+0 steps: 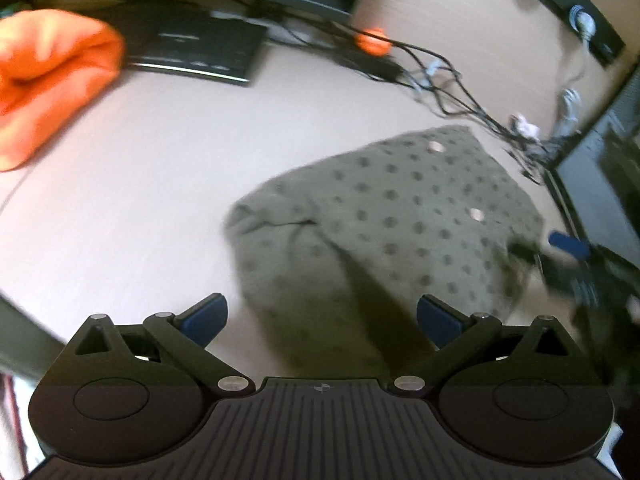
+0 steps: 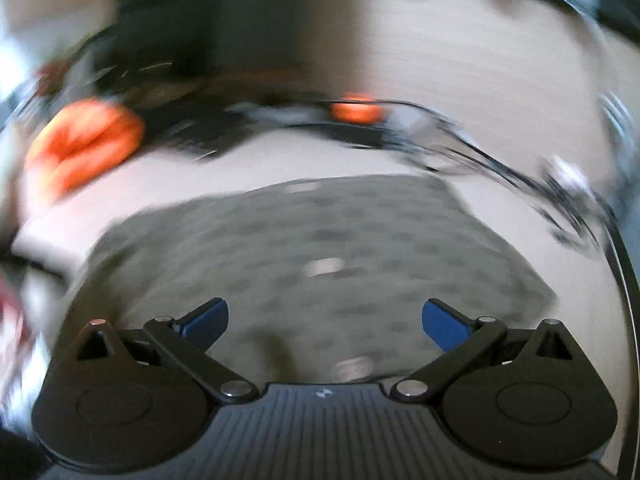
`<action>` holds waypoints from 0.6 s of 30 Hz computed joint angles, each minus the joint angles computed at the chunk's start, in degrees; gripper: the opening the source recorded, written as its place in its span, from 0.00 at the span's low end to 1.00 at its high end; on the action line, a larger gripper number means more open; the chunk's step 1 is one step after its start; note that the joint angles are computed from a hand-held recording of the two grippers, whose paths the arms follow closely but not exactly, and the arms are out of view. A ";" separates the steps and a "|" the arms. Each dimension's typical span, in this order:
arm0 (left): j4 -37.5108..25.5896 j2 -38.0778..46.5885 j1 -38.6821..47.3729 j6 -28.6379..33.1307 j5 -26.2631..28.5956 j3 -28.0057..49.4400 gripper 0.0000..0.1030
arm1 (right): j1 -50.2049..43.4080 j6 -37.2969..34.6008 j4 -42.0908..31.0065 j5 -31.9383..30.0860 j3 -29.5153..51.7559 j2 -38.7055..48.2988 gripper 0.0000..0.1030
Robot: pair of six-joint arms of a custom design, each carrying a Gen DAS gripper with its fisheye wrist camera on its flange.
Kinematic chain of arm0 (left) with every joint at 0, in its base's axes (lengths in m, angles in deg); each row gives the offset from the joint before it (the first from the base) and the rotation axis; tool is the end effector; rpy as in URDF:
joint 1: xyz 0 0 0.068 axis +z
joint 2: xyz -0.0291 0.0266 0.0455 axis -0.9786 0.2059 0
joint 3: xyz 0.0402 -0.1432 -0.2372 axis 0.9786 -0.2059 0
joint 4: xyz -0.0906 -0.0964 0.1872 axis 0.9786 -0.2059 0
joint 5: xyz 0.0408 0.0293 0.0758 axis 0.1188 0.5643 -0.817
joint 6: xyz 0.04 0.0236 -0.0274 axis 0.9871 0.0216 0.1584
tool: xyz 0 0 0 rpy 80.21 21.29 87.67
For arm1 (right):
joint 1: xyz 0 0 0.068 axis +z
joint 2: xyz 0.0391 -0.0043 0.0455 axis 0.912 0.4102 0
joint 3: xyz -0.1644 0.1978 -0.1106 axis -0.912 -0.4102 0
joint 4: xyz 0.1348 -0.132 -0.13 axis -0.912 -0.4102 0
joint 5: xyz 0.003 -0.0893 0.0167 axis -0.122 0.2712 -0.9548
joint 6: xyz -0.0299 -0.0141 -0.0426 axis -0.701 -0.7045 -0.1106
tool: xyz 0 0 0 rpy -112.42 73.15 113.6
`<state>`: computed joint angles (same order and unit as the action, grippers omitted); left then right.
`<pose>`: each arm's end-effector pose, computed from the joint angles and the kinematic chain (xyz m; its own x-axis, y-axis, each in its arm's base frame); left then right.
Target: Fold clothes
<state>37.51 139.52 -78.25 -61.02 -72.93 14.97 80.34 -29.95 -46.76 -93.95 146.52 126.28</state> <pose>0.2524 -0.0012 0.2803 -0.7084 -0.4486 -0.5449 -0.3411 0.8935 -0.2921 0.3482 0.1064 0.2441 -0.3227 -0.5415 -0.7763 -0.7912 0.6045 -0.0927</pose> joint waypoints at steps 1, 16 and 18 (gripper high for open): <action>0.20 -0.79 0.19 -0.21 -0.21 -0.71 1.00 | 1.10 -0.83 0.02 -0.63 -1.49 -1.26 1.00; -2.20 -8.13 2.82 -0.41 17.19 -8.44 0.81 | 3.75 -18.14 -11.77 -6.63 -5.80 -6.97 1.00; -2.59 -6.47 0.89 -0.60 15.65 -7.42 0.80 | 4.10 -20.34 -12.80 -6.44 -6.41 -7.24 1.00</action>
